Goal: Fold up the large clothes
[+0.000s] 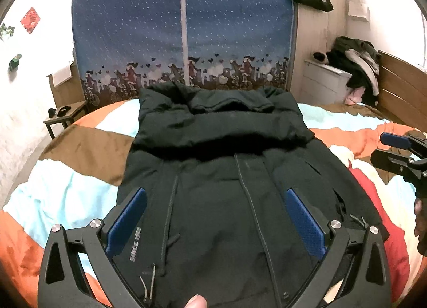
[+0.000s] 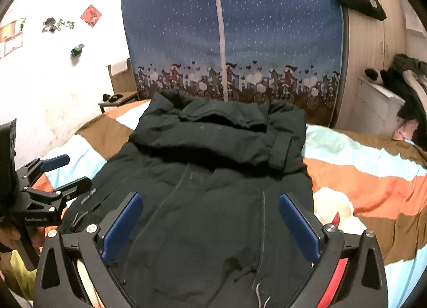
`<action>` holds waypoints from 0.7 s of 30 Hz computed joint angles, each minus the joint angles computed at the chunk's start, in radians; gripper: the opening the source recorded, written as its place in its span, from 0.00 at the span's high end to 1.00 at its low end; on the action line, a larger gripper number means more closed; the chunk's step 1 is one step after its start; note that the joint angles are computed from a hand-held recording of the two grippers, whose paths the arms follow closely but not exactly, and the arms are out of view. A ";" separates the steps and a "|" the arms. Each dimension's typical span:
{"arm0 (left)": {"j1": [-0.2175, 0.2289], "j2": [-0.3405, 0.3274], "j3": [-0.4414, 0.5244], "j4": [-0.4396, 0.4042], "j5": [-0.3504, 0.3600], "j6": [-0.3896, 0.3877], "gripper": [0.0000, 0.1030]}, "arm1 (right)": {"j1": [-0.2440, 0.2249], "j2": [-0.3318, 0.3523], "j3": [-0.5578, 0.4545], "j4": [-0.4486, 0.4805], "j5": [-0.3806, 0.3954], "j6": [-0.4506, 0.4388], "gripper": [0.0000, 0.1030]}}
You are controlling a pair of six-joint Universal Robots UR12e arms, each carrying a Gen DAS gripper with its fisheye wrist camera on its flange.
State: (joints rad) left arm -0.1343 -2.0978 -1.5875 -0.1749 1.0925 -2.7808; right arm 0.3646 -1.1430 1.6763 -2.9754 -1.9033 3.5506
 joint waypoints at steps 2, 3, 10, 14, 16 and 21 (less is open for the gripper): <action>0.000 0.005 -0.015 -0.004 0.000 0.014 0.01 | 0.003 -0.001 0.009 0.009 0.005 0.010 0.00; 0.001 0.006 -0.018 -0.010 0.000 0.021 0.01 | 0.004 -0.001 0.011 0.013 0.007 0.014 0.00; 0.002 0.014 -0.045 -0.041 0.018 0.080 0.01 | 0.006 -0.007 0.039 0.050 0.033 0.056 0.00; 0.004 0.016 -0.056 -0.067 0.035 0.106 0.01 | 0.009 -0.010 0.051 0.070 0.046 0.070 0.00; 0.006 0.017 -0.061 -0.077 0.043 0.117 0.01 | 0.010 -0.012 0.056 0.083 0.054 0.075 0.00; 0.010 0.019 -0.073 -0.098 0.061 0.145 0.01 | 0.012 -0.015 0.069 0.119 0.081 0.083 0.00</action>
